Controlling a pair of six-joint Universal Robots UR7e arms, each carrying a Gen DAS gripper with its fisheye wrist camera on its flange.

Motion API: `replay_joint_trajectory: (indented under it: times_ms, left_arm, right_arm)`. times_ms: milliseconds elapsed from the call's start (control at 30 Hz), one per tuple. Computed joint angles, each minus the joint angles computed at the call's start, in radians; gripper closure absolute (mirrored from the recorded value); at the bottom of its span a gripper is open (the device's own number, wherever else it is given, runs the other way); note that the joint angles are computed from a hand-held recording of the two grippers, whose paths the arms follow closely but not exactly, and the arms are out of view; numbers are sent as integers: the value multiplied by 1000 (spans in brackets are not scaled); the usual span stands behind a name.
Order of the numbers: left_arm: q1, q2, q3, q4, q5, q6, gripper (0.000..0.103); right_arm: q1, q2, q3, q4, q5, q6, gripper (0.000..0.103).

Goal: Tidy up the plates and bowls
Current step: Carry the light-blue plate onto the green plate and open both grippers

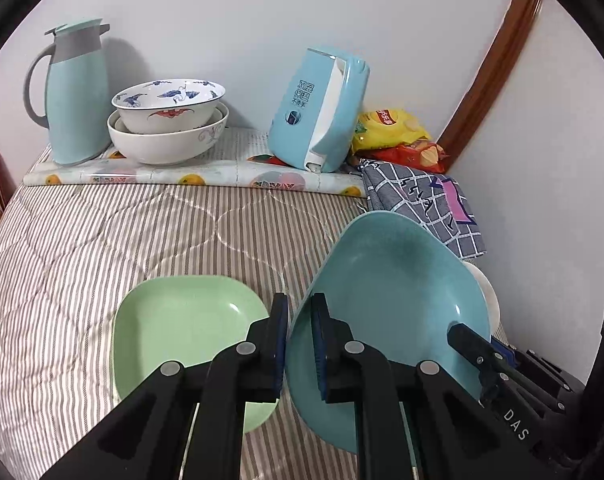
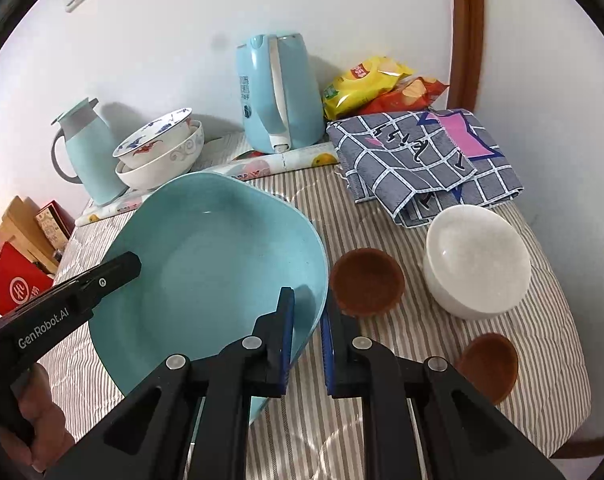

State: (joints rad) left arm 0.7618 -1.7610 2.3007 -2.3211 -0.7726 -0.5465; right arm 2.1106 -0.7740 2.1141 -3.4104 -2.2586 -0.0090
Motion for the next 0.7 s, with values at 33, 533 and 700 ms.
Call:
replay_joint_trajectory:
  times_ms: [33,533,700]
  left_arm:
    - [-5,-10,5,9,1,-8,91]
    - [-21,-194,60,187,32,-96,92]
    - [3,-229,66,200,33,-102,92]
  right_arm:
    - [4,-1,5,-4,-2,0,91]
    - [54,60,10,-23,10,39,92]
    - [66,92,-10,-13,21,38,92]
